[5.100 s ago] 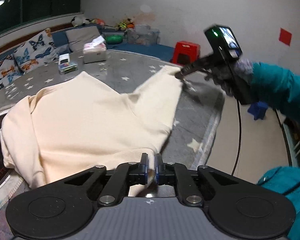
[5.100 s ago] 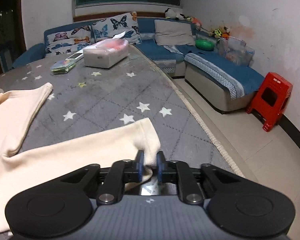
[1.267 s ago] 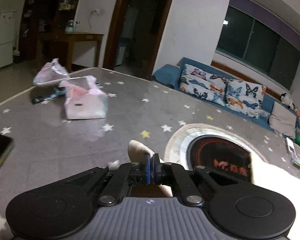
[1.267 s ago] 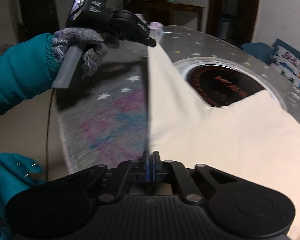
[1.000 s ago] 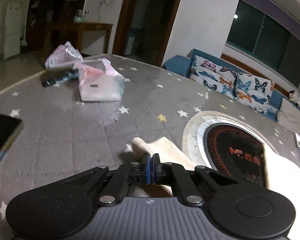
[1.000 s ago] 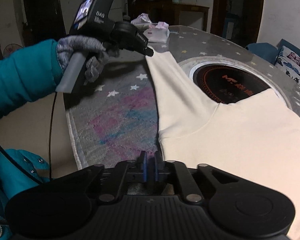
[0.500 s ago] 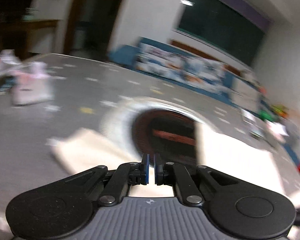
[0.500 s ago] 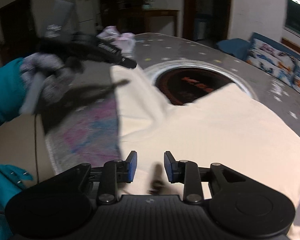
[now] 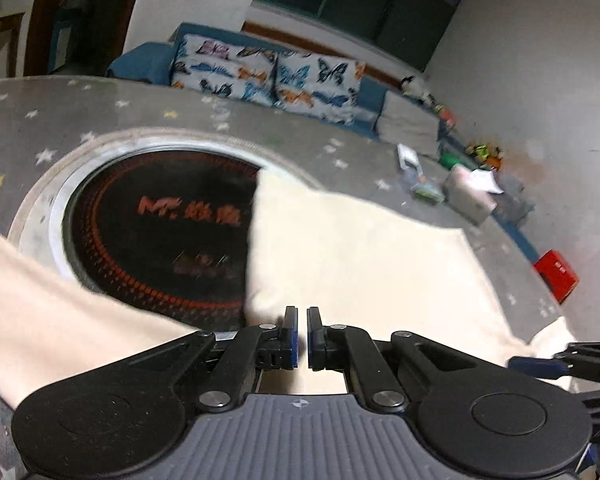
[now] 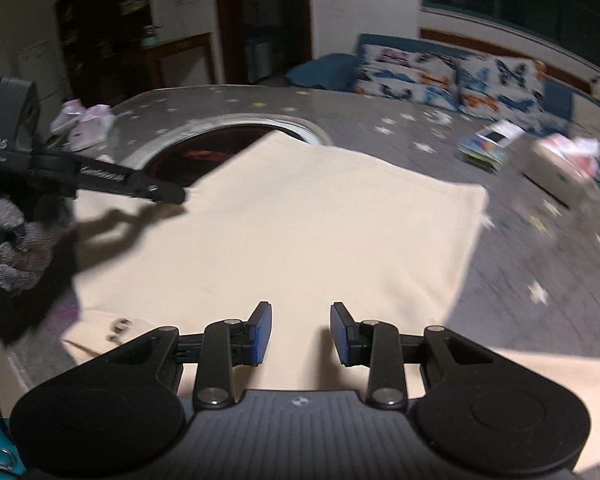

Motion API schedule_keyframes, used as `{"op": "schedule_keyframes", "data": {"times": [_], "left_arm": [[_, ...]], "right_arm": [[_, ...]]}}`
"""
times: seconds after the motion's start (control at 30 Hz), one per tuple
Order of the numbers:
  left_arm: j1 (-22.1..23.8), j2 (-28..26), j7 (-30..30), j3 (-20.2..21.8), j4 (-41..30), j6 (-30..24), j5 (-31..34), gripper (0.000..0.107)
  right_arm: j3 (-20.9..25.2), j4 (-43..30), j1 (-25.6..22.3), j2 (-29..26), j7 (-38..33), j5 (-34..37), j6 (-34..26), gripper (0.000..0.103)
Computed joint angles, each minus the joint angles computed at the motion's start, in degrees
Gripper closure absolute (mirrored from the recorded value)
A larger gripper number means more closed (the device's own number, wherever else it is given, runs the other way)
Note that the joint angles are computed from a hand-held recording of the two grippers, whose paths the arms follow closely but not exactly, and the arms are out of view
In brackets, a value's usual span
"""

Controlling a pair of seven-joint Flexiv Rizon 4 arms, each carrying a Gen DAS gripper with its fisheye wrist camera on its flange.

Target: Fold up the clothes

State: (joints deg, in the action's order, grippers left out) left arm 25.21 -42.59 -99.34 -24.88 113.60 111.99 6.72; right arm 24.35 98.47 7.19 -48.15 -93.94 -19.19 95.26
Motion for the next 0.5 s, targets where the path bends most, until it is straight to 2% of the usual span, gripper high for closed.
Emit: {"op": "schedule_keyframes", "data": {"times": [0.5], "left_arm": [[-2.96, 0.94, 1.26, 3.31, -0.48, -1.67, -2.65, 0.102]], "right_arm": [[-3.8, 1.08, 0.64, 0.53, 3.49, 1.06, 1.98, 0.071]]}}
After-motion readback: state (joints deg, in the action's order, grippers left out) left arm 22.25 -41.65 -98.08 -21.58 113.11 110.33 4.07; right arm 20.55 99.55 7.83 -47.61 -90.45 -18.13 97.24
